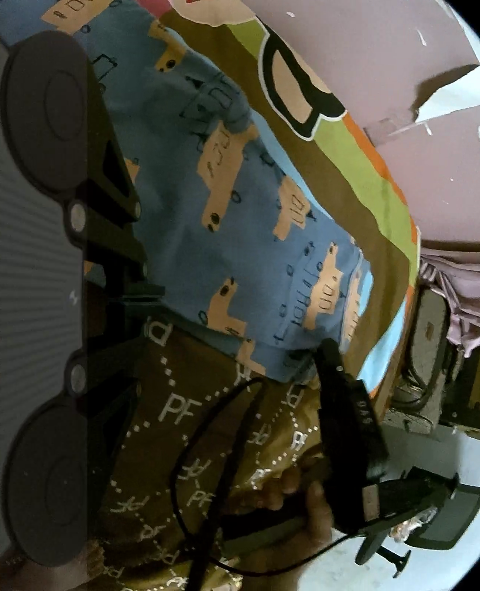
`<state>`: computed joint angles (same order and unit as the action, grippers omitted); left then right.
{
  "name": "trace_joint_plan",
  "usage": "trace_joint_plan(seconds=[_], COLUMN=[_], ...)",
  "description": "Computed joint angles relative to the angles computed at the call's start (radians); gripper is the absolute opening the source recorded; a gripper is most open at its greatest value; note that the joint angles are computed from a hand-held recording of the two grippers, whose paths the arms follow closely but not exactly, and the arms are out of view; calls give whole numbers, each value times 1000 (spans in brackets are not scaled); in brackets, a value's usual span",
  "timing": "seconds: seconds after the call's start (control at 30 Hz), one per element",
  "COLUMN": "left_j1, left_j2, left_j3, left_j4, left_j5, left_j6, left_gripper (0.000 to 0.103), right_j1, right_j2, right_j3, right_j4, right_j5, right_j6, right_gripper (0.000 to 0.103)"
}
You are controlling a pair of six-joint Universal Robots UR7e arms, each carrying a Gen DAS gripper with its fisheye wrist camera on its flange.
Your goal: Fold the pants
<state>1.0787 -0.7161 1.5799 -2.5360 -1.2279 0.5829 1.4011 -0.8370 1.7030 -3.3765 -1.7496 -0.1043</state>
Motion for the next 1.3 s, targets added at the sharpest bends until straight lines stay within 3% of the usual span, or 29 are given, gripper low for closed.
trace_joint_plan(seconds=[0.1,0.23,0.27,0.33,0.37,0.5,0.6,0.67,0.73,0.87,0.93,1.0,1.07,1.13,1.23,1.27,1.3], left_j1=[-1,2,2,2,3,8,18,30,41,45,48,53,59,62,69,69,68], left_j2=[-8,-4,-1,-2,-2,-7,-16,-20,-20,-27,-38,-48,-51,-58,-102,-121,-142], left_j3=[21,25,23,26,26,22,16,1,-21,-23,-10,-5,-14,-12,-14,-10,-5], left_j4=[-13,-20,-20,-25,-26,-15,15,57,110,100,67,61,94,127,216,233,240], left_j5=[21,41,43,45,41,21,-11,-49,-78,-81,-82,-78,-53,0,24,28,36], left_j6=[4,-2,-5,-9,-8,-4,2,3,-13,-38,-47,-61,-72,-90,-131,-134,-133], left_gripper=[1,1,1,1,1,1,1,1,1,2,6,11,19,19,20,27,46], right_j1=[-15,-15,-13,-1,4,40,62,63,50,36,48,59,70,74,81,85,89], right_j2=[0,15,22,34,35,12,-15,-19,-10,-3,-1,19,44,62,67,70,71], right_j3=[-21,-59,-71,-95,-96,-38,13,29,23,31,29,22,5,-17,-20,-21,-21], right_j4=[26,45,46,55,48,-65,-116,-95,-50,-60,-73,-124,-148,-115,-143,-168,-187], right_j5=[25,18,11,-46,-66,-98,-134,-170,-199,-214,-226,-244,-285,-337,-347,-341,-327], right_j6=[34,69,69,70,62,-34,-52,-81,-55,-44,-79,-143,-236,-271,-317,-360,-409], right_gripper=[34,36,35,13,7,7,7,8,9,11,21,46,58,57,62,70,80])
